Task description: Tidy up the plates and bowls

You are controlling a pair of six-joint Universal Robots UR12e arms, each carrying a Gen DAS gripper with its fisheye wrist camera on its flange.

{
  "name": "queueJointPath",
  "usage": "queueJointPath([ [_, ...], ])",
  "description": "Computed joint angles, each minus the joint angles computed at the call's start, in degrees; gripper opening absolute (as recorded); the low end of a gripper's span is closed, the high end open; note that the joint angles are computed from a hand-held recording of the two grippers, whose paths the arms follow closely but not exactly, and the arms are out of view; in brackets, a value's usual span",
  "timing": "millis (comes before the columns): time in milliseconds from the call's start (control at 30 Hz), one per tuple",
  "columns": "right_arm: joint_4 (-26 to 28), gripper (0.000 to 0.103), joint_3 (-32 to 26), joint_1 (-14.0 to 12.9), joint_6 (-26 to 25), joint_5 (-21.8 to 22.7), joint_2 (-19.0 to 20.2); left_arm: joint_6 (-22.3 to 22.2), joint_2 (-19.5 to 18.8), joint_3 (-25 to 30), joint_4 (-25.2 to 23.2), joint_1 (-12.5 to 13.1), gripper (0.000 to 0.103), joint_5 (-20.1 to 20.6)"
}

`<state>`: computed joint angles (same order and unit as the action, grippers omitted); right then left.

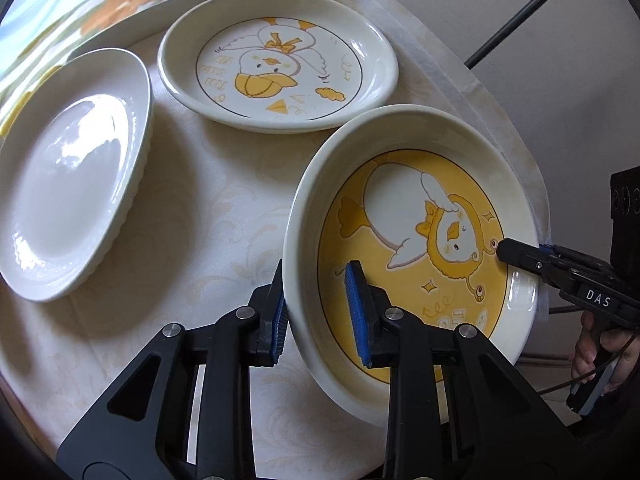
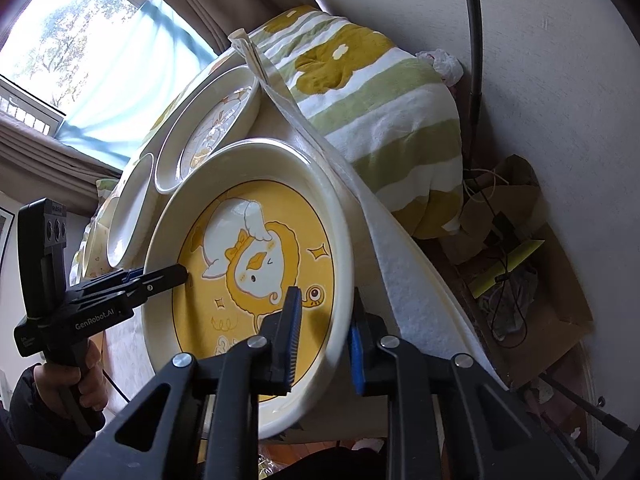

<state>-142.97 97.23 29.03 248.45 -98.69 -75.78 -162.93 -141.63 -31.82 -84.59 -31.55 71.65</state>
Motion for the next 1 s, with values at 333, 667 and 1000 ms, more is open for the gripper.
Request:
queueJointPath([
  [333,1.31,0.020,-1.08,0.37,-2.23,-0.68,0.35,-0.59,4.17,-6.63,4.23,0.11,0.024,0.25],
  [667,3.35,0.020,-5.57,0.37,-10.21,0.34,1.76,-6.79,9.85,-15.24,11.55,2.25,0.024,0.25],
  [1000,6.07,0.020,-17.45,0.58,-23.91,7.61,9.18,-16.36,18.45,-27.82,20.49,6.50,0.024,5.05],
])
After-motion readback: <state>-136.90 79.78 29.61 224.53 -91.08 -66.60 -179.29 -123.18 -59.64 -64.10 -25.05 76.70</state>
